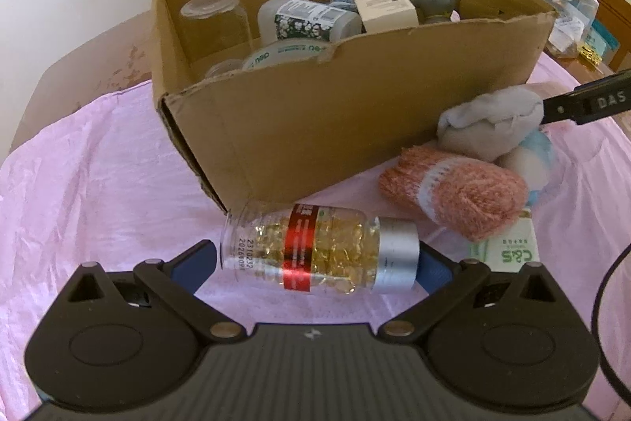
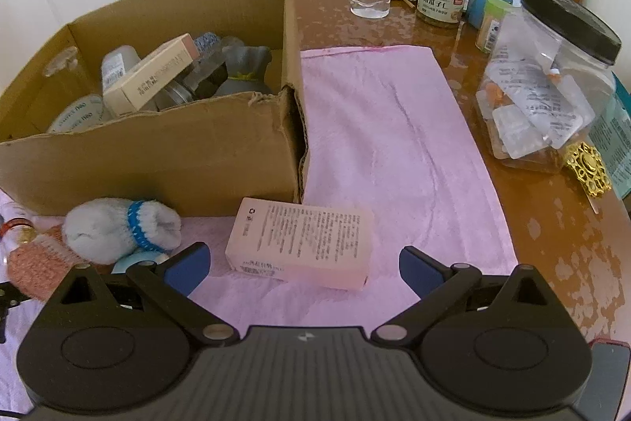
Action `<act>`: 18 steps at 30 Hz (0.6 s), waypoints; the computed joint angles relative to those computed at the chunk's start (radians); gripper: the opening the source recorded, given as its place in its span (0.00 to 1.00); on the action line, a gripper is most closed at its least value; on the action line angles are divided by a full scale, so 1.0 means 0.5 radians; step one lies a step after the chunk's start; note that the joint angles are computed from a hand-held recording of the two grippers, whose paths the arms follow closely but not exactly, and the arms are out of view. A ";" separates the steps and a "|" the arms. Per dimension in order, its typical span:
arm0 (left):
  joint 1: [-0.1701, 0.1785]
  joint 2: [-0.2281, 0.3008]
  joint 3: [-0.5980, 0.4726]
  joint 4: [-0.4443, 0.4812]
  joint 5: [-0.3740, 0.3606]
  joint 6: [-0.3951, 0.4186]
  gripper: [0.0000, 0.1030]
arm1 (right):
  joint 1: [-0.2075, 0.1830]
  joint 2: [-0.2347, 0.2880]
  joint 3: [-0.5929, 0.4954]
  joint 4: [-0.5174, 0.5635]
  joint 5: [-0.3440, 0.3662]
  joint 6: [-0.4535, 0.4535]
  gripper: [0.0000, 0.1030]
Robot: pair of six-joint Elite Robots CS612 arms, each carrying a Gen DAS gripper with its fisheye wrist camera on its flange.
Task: Organize objects
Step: 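Grasp the gold capsule bottle with the left tool while the right tool grasps the pink box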
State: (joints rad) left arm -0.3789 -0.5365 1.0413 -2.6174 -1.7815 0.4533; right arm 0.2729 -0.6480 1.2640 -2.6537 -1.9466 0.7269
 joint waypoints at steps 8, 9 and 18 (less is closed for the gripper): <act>-0.003 0.018 -0.023 0.027 -0.006 -0.078 0.99 | -0.018 0.057 -0.100 0.154 -0.011 0.049 1.00; -0.003 0.019 -0.027 0.032 -0.010 -0.092 0.99 | -0.020 0.060 -0.103 0.156 -0.007 0.049 1.00; -0.003 0.034 -0.054 0.041 -0.041 -0.139 0.93 | -0.038 0.062 -0.106 0.175 0.058 0.079 0.95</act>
